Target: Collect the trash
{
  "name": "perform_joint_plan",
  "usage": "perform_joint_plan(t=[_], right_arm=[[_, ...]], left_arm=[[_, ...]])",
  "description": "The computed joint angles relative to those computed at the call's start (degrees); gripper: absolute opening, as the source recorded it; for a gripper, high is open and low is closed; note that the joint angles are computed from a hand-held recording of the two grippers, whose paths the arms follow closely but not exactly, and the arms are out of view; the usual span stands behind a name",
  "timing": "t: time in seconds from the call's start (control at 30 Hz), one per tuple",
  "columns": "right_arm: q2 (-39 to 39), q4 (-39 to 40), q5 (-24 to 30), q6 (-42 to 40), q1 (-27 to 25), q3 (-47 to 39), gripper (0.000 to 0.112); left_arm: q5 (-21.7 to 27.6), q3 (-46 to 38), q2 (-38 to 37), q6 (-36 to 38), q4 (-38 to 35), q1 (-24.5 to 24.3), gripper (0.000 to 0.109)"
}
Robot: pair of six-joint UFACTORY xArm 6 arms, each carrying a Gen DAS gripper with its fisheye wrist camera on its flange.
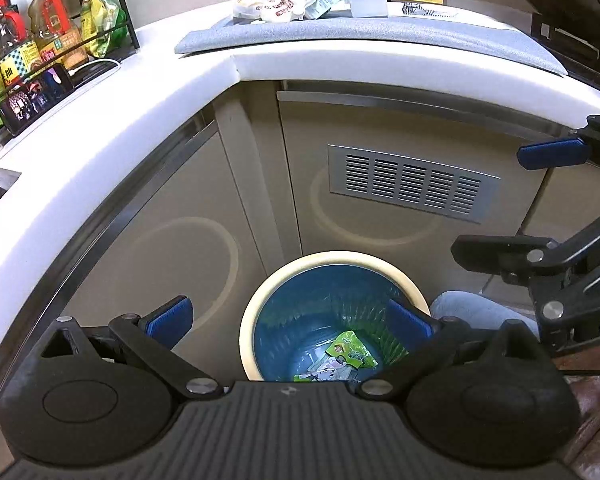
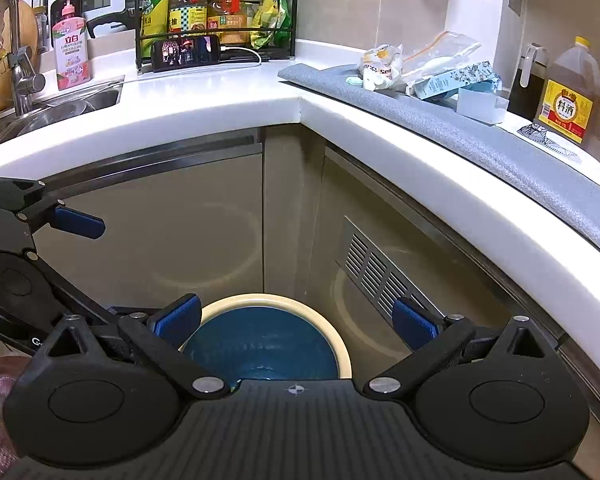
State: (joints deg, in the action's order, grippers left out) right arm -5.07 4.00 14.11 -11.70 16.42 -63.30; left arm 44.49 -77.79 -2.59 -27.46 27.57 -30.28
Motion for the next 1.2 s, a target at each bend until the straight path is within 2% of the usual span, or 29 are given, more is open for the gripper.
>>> perform_joint_plan(t=[1.2], right_arm=[[2.4, 3.0, 3.6, -2.7, 0.0, -2.2, 0.102]], left_arm=[[0.9, 0.3, 0.7, 0.5, -1.7, 0.8, 0.103]])
